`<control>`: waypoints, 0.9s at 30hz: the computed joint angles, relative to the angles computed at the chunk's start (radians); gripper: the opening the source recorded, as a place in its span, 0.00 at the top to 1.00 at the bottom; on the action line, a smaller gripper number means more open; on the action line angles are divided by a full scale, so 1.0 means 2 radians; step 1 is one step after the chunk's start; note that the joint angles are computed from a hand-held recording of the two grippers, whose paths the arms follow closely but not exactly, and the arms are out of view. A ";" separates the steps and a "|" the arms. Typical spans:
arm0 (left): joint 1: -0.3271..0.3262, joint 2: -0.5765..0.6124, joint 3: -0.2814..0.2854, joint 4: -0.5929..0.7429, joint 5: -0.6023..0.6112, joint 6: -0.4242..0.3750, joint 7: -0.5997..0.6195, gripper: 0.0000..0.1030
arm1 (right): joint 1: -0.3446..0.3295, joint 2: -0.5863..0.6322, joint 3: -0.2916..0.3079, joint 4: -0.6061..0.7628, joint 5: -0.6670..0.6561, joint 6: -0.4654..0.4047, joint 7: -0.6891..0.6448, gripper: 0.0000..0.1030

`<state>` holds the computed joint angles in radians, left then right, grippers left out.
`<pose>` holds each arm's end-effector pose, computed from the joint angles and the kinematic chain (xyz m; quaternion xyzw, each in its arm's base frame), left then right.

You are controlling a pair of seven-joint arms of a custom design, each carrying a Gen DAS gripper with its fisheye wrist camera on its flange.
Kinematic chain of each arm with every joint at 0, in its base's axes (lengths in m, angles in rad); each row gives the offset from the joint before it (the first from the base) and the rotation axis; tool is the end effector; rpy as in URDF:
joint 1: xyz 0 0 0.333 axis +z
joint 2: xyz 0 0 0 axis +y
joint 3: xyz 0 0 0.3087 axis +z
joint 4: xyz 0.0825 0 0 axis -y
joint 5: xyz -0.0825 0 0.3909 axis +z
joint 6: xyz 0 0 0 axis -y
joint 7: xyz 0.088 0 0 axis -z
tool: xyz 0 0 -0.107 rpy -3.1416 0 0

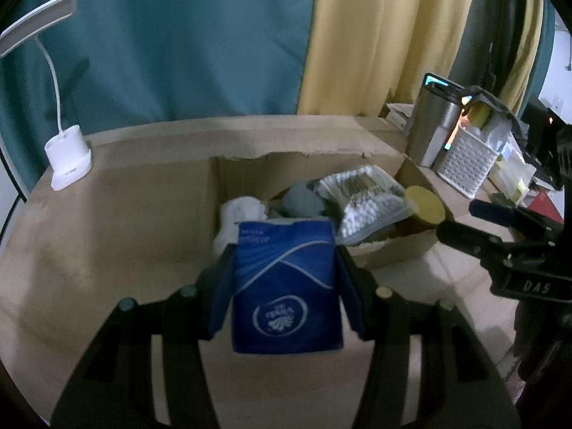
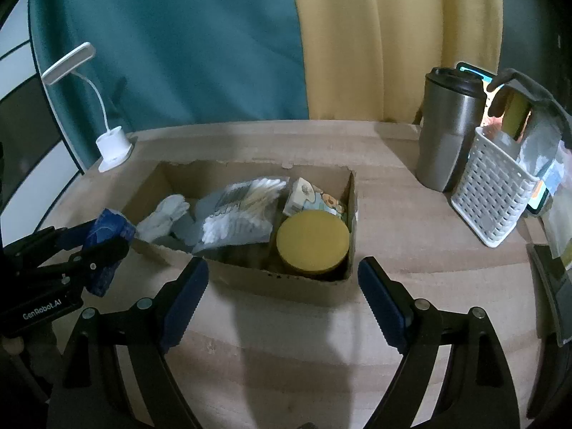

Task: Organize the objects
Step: 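Lift and carry the blue tissue pack with the left tool over the box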

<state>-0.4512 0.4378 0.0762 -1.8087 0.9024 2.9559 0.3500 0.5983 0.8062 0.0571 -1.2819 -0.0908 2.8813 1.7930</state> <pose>0.6137 -0.3038 0.3529 -0.6487 0.6544 -0.3107 0.2332 0.6387 0.4789 0.3538 -0.7874 0.4798 -0.1428 0.3597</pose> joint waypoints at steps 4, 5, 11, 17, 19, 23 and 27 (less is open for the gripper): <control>0.003 0.004 -0.002 0.006 -0.008 -0.001 0.009 0.47 | -0.003 0.015 0.003 0.028 0.003 -0.014 -0.005 0.15; 0.005 0.006 -0.004 0.009 -0.012 -0.002 0.013 0.47 | -0.003 0.020 0.003 0.038 0.004 -0.019 -0.006 0.15; 0.010 0.016 -0.008 0.024 -0.036 -0.005 0.041 0.47 | -0.003 0.036 0.003 0.066 0.008 -0.031 -0.010 0.15; 0.008 0.029 -0.004 0.043 -0.060 -0.009 0.065 0.47 | -0.006 0.061 0.007 0.108 0.015 -0.049 -0.019 0.15; 0.005 0.034 -0.002 0.048 -0.066 -0.009 0.070 0.47 | -0.007 0.069 0.007 0.121 0.017 -0.052 -0.022 0.15; 0.005 0.043 -0.001 0.059 -0.080 -0.010 0.083 0.47 | -0.006 0.081 0.007 0.141 0.021 -0.063 -0.026 0.15; 0.001 0.049 0.004 0.067 -0.091 -0.011 0.089 0.47 | -0.004 0.096 0.005 0.167 0.023 -0.075 -0.030 0.15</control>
